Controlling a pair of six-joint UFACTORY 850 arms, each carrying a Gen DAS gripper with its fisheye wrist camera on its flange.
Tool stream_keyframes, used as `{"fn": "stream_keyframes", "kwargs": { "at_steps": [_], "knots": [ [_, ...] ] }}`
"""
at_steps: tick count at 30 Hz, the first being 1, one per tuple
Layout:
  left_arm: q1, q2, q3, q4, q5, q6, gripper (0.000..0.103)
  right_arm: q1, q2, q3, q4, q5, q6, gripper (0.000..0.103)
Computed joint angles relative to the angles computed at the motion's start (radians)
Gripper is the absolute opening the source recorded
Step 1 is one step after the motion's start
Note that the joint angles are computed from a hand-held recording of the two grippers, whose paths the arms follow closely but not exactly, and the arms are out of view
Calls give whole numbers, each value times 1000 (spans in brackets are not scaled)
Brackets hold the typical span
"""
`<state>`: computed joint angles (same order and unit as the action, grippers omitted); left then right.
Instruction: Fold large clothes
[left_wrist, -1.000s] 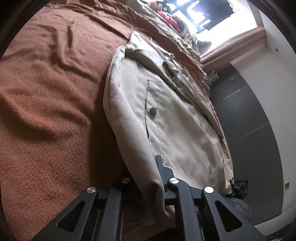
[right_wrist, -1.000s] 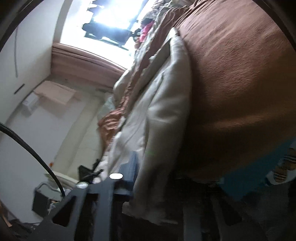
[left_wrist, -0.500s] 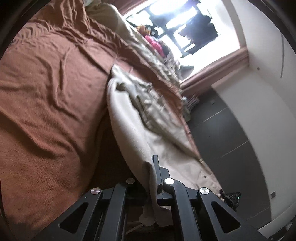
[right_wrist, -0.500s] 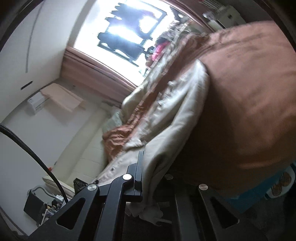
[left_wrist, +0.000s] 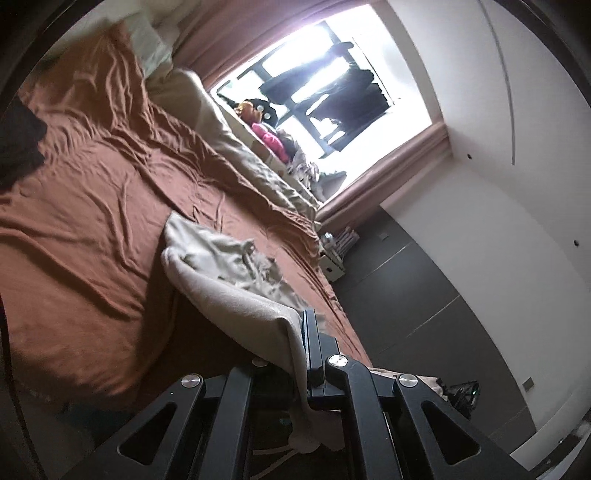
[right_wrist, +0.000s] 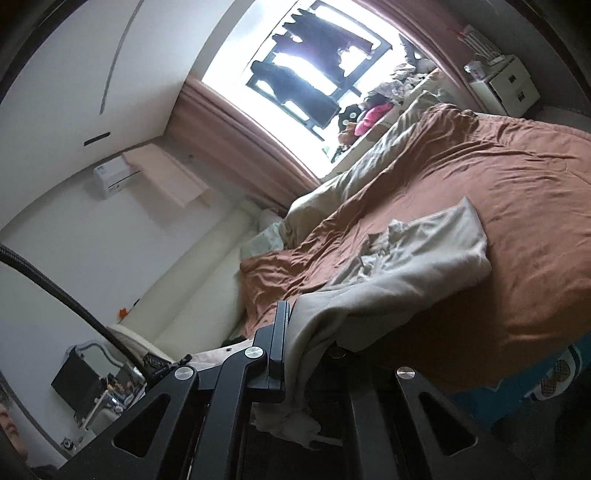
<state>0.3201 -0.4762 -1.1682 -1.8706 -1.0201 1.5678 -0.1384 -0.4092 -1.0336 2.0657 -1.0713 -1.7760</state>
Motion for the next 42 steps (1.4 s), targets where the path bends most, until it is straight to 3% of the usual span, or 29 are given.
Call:
{"fn": "stream_keyframes", "kwargs": {
  "at_steps": [4,9,16,21,30,35,42],
  "knots": [
    [32,99,87,21,-2,17,3,-26,46,43,-23,-36,-32,3],
    [54,182,151,25,-15,41,3,-44,0,19,-19,-73,-72,3],
    [34,174,111,24,35,28,3,-34,-64,-20,32,-46,-111,3],
    [-8,109,2,18,108,13,3,-20,-54,-43,64,28,-102,3],
    [-66,-66,-283,68,265,-86,4,44,-166,-278,134,214,-48,3],
    [-93,-210,-497,205,337,-229,4,85,-226,-393,144,336,0,3],
    [-115,-433,-807,414,357,-488,4,127,-341,-578,74,477,162,3]
  ]
}}
